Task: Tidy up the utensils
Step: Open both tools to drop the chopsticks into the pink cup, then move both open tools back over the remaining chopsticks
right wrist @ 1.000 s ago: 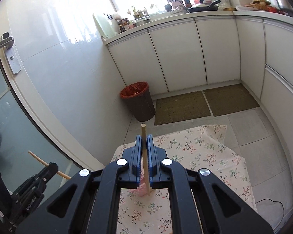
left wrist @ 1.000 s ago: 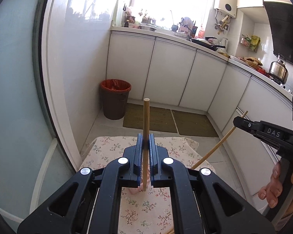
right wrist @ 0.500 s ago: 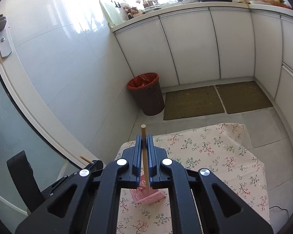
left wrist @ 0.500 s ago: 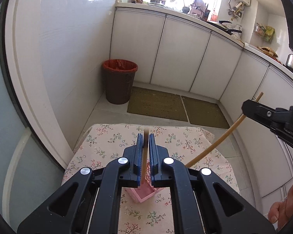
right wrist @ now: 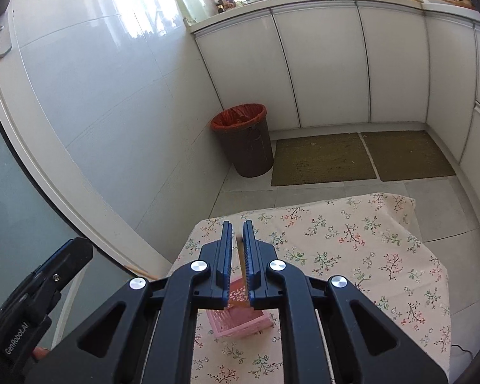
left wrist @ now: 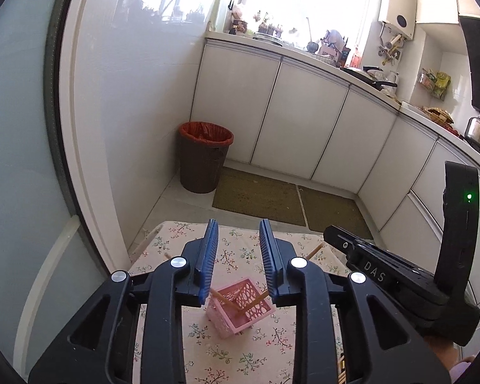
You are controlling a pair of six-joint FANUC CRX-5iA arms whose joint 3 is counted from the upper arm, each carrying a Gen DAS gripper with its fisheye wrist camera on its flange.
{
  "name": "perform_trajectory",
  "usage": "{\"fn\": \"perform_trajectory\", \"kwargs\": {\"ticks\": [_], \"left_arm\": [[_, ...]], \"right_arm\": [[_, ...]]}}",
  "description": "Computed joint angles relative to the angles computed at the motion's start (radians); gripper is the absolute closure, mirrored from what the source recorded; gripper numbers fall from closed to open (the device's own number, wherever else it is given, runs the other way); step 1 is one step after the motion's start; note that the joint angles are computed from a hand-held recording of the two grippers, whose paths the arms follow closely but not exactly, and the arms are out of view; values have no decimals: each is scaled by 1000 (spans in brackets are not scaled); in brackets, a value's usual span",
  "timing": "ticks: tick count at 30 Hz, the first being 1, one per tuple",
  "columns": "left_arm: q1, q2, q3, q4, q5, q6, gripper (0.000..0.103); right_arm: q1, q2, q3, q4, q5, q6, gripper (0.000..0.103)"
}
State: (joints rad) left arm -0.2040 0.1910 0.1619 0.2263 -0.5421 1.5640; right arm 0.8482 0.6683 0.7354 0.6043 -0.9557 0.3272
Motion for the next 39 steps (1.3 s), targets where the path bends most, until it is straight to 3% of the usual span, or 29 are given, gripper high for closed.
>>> {"fn": "perform_trajectory", "kwargs": {"ticks": [4,8,14,17,21,29,33,39], "left_arm": [[-18,-3,30,-103,-36,87,76],[-28,-13,31,-130,-63,108,71],[-59,-42,16,-171,-97,128,61],[-80,-62,7,-211,-106,162,53],[-117,-95,-11,-287,-107,230,35],[-179,-126,-41,-344,-133,258,19],[-196,-126,-57,-326,-142,230,9],[-221,-76,-27,-259,-212,147,7]], "right_arm": [[16,-23,-46,51,-34,-36,89],[33,-71,-131,101,-55,-95,68],[66,-175,-298,168,-91,-203,52],[93,-224,-374,220,-138,-271,39],[130,-284,-468,279,-213,-368,22],[192,-391,-618,284,-331,-487,7],[221,-434,-673,255,-385,-509,7],[255,-517,-777,182,-448,-554,7]]}}
